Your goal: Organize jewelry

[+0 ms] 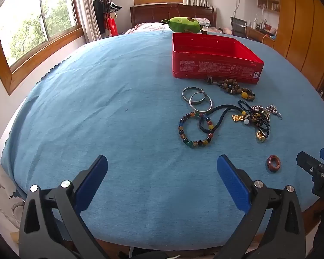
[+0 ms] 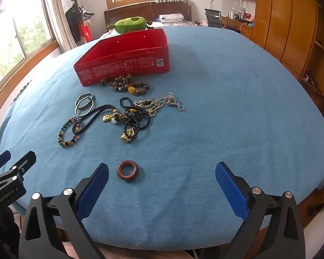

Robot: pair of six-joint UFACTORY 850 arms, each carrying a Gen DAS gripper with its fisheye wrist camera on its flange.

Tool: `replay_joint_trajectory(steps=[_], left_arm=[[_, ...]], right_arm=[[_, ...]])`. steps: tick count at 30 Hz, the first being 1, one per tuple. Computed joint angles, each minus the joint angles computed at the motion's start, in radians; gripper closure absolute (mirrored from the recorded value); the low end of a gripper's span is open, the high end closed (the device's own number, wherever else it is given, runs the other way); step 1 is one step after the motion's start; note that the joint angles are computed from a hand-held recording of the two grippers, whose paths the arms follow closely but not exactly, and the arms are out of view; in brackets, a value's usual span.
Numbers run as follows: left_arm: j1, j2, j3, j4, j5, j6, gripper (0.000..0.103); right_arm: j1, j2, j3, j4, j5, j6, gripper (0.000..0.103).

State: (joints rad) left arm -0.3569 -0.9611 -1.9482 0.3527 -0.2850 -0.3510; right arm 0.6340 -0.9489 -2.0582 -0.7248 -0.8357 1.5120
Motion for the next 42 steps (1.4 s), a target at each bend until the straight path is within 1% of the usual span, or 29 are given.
replay_joint_trajectory(steps=[8, 10, 20, 22, 42], left_arm=[[0.0, 0.014, 0.018, -0.015, 0.009, 0.01, 0.003], [0.001, -0.005, -0.007, -0.011, -0.004, 0.01, 0.003], [0.005, -0.005, -0.012, -0.04, -0.009, 0.038, 0.003], [0.001, -0.006, -0.01, -0.009, -0.007, 0.008, 0.003], [0.001, -0.011, -0.016, -0.006, -0.007, 0.006, 0.003]], right_arm=[[-0.002, -0.004, -0.008, 0.013, 0.002, -0.016, 0.004], [-0.003, 0.0, -0.001, 0.005, 0.01, -0.003, 0.004], [-0.001, -0.004, -0.009, 0.007, 0.003, -0.003, 0.004], [-0.001, -0.004, -0.009, 0.007, 0.003, -0.004, 0.004], [-0.001, -0.006, -0.011, 0.005, 0.004, -0.002, 0.004]])
